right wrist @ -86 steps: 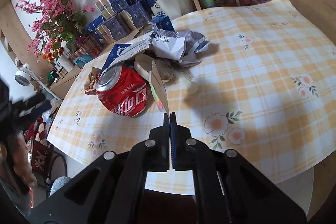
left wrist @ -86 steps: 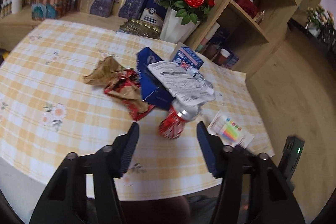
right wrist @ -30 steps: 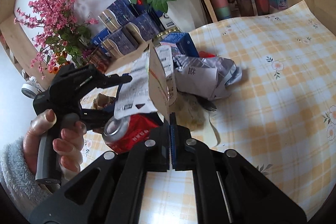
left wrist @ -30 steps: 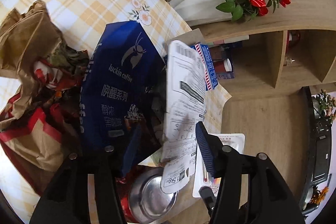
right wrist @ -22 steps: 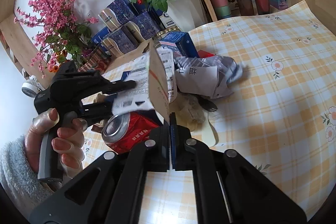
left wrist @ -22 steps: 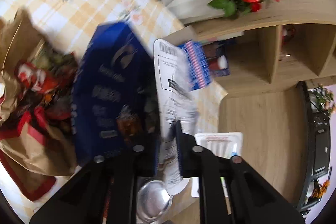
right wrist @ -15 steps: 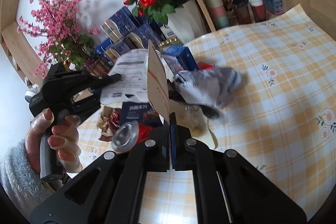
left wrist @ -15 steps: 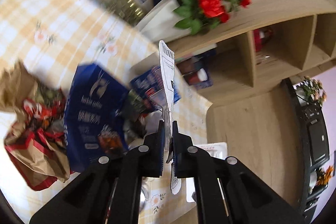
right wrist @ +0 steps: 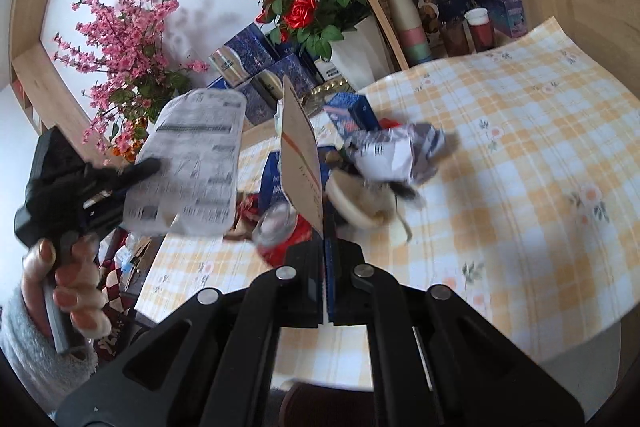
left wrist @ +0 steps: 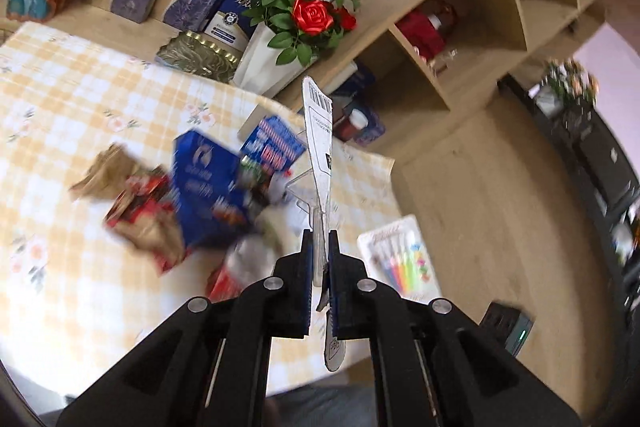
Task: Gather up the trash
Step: 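Carry receipt and card to the brown bin and open both grippers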
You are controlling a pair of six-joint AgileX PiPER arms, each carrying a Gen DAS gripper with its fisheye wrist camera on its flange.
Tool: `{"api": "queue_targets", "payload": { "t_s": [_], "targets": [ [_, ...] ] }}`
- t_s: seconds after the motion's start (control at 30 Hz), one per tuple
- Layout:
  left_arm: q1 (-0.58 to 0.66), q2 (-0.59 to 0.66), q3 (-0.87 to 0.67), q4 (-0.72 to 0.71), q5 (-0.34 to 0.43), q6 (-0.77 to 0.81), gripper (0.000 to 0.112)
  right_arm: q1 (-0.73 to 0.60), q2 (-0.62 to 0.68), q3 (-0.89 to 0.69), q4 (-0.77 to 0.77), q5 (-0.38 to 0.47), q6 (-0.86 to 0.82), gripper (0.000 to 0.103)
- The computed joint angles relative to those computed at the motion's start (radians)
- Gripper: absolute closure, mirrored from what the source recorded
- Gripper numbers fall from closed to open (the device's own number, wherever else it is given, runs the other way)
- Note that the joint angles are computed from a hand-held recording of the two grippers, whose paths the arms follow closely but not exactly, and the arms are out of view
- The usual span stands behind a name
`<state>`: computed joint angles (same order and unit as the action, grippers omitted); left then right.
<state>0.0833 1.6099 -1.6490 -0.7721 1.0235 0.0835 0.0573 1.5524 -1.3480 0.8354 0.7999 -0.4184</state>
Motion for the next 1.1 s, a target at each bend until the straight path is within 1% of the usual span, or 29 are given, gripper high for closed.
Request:
{"api": "queue_targets", "payload": {
  "t_s": [0.07,0.1,0.13,0.17,0.27,0.37,0.47,0.5,0.57,0.63,0.7,0.77,0.87,0.93,1.1],
  "targets": [
    [0.007,-0.098,0.122,-0.010,-0.004,0.043,0.105,-0.004,-0.052,0.054,-0.002,0.013,-0.011,0.098],
    [0.017,-0.161,0.202,-0.027,0.001,0.075,0.105,-0.005,-0.079,0.081,-0.005,0.019,-0.014,0.098],
    [0.023,-0.192,0.242,-0.039,0.006,0.096,0.105,-0.008,-0.122,0.125,-0.005,0.028,-0.024,0.098],
    [0.035,-0.247,0.307,-0.055,0.021,0.131,0.105,-0.010,-0.147,0.150,-0.004,0.034,-0.029,0.098],
    [0.043,-0.369,0.439,-0.046,0.058,0.202,0.105,-0.021,-0.247,0.250,0.005,0.054,-0.053,0.098],
    [0.020,-0.461,0.545,-0.009,0.086,0.235,0.105,-0.028,-0.351,0.351,0.000,0.072,-0.058,0.098],
    [-0.052,-0.558,0.662,0.055,0.097,0.247,0.105,-0.044,-0.430,0.424,-0.003,0.101,-0.059,0.098],
    [-0.086,-0.575,0.684,0.082,0.089,0.239,0.105,-0.054,-0.451,0.442,-0.002,0.116,-0.062,0.098],
    [-0.192,-0.605,0.724,0.164,0.055,0.193,0.105,-0.071,-0.482,0.466,-0.004,0.141,-0.065,0.098],
    [-0.317,-0.610,0.753,0.259,0.017,0.145,0.105,-0.080,-0.508,0.481,-0.021,0.164,-0.068,0.098],
    [-0.416,-0.594,0.779,0.333,-0.017,0.113,0.105,-0.094,-0.520,0.489,-0.028,0.181,-0.084,0.098],
    [-0.451,-0.551,0.803,0.355,-0.042,0.113,0.105,-0.122,-0.528,0.502,-0.026,0.198,-0.113,0.098],
    [-0.466,-0.472,0.821,0.375,-0.079,0.119,0.105,-0.169,-0.527,0.533,-0.001,0.214,-0.152,0.098],
    [-0.500,-0.389,0.829,0.427,-0.122,0.082,0.105,-0.199,-0.506,0.543,0.011,0.222,-0.175,0.098],
    [-0.591,-0.189,0.804,0.523,-0.180,0.041,0.105,-0.262,-0.462,0.577,0.025,0.237,-0.224,0.098]
  ]
}}
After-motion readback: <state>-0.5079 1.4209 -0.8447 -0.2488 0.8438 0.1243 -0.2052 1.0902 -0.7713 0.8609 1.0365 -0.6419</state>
